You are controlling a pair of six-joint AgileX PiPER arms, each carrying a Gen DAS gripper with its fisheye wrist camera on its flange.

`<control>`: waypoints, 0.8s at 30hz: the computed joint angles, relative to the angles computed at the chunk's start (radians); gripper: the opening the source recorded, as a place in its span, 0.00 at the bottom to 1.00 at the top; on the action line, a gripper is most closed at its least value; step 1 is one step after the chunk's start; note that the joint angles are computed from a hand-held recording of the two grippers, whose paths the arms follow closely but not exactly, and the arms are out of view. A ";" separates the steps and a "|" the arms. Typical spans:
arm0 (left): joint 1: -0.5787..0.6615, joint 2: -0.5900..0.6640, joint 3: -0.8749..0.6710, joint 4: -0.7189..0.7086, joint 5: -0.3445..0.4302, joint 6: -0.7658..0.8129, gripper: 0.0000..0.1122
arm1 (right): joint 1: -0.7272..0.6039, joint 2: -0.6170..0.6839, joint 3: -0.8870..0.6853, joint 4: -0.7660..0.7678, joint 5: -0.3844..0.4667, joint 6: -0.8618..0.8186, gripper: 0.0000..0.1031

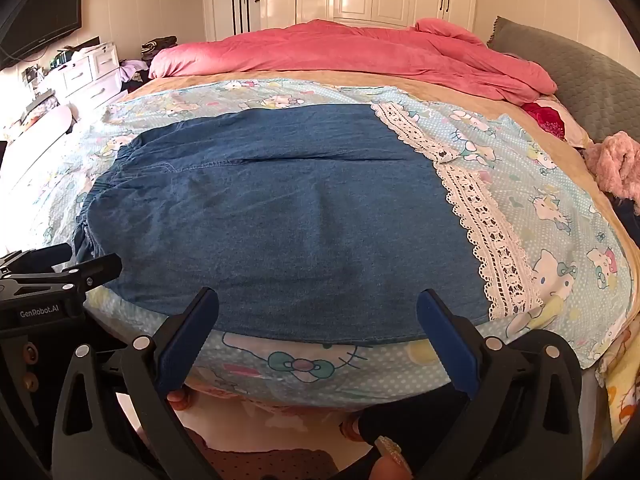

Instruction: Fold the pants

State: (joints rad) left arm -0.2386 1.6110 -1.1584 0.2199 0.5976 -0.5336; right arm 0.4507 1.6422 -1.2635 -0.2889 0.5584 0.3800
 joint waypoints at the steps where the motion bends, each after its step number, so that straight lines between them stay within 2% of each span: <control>1: 0.000 0.001 -0.001 0.000 0.002 0.001 0.84 | 0.000 0.000 0.000 0.000 0.000 0.000 0.96; 19: -0.009 0.000 -0.003 0.022 0.007 -0.020 0.84 | 0.007 -0.002 -0.002 -0.004 0.001 0.009 0.96; 24: 0.004 -0.012 0.018 0.008 -0.014 -0.002 0.84 | 0.008 0.000 -0.017 0.001 0.011 -0.001 0.96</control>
